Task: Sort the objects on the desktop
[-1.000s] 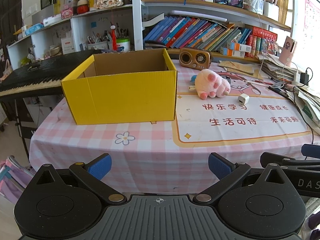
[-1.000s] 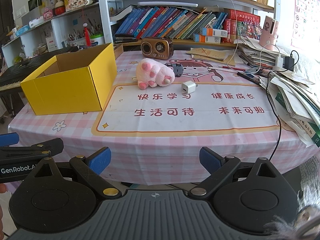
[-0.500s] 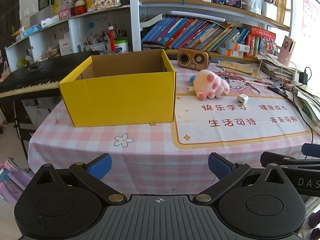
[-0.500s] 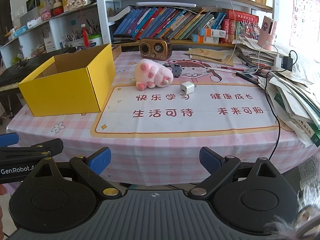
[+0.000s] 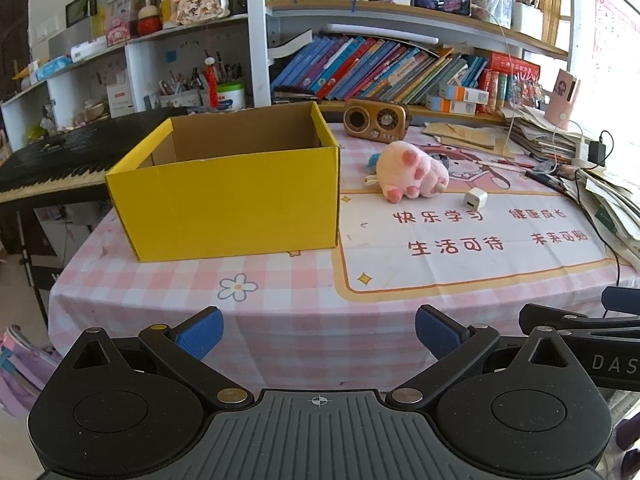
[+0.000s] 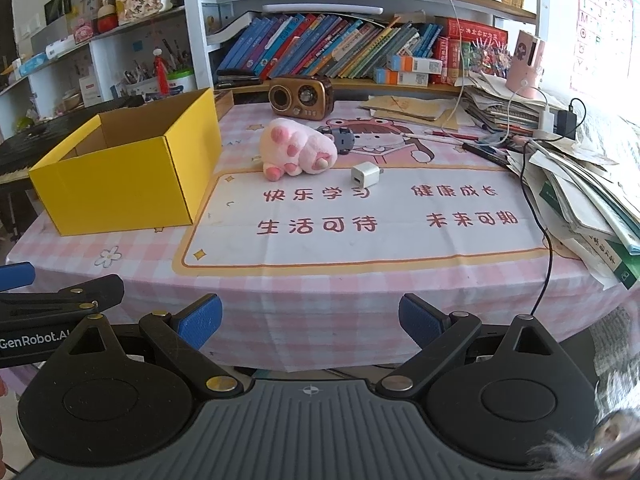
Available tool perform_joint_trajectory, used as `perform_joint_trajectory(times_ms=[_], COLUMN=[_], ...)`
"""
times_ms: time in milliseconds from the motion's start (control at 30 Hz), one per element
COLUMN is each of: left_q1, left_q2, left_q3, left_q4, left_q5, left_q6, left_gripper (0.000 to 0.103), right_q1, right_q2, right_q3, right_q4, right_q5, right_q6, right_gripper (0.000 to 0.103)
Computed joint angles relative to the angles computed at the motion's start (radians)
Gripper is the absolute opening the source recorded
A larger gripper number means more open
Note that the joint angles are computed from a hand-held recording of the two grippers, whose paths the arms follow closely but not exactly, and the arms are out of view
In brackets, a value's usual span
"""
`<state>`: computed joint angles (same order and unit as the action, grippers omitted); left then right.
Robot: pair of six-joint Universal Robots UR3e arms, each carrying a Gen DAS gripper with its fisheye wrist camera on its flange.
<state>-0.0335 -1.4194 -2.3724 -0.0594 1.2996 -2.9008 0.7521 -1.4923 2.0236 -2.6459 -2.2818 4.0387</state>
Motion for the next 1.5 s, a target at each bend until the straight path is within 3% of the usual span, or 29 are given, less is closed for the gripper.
perform_joint_trajectory(times_ms=[267,667,1133,1500], left_q1=[-0.036,-0.127,-0.289,-0.391], left_q2=[-0.07,-0.227,-0.471,-0.611], left_q3=[0.04,0.187,0.477,0.701], left_q4=[0.017,0.005,-0.025,-0.101], left_q5=[0.001,0.027,0.119,0.232], left_q6=[-0.019,-0.081,-0.193,-0.296], left_gripper=[0.103,0.103,0.103,0.103], right_q1=[-0.035,-0.177,-0.442,-0.685], right_q2=[-0.024,-0.079,-0.157,-0.197], right_q3=[0.028,0.107,0.216,0.277], right_q4=[0.007,-0.055,-0.185,-0.284], right_q5=[0.014,0.097,0.249,0.45], right_q6=[-0.01,-0.119,-0.362,-0.601], right_gripper=[0.096,0.095,0.095,0.095])
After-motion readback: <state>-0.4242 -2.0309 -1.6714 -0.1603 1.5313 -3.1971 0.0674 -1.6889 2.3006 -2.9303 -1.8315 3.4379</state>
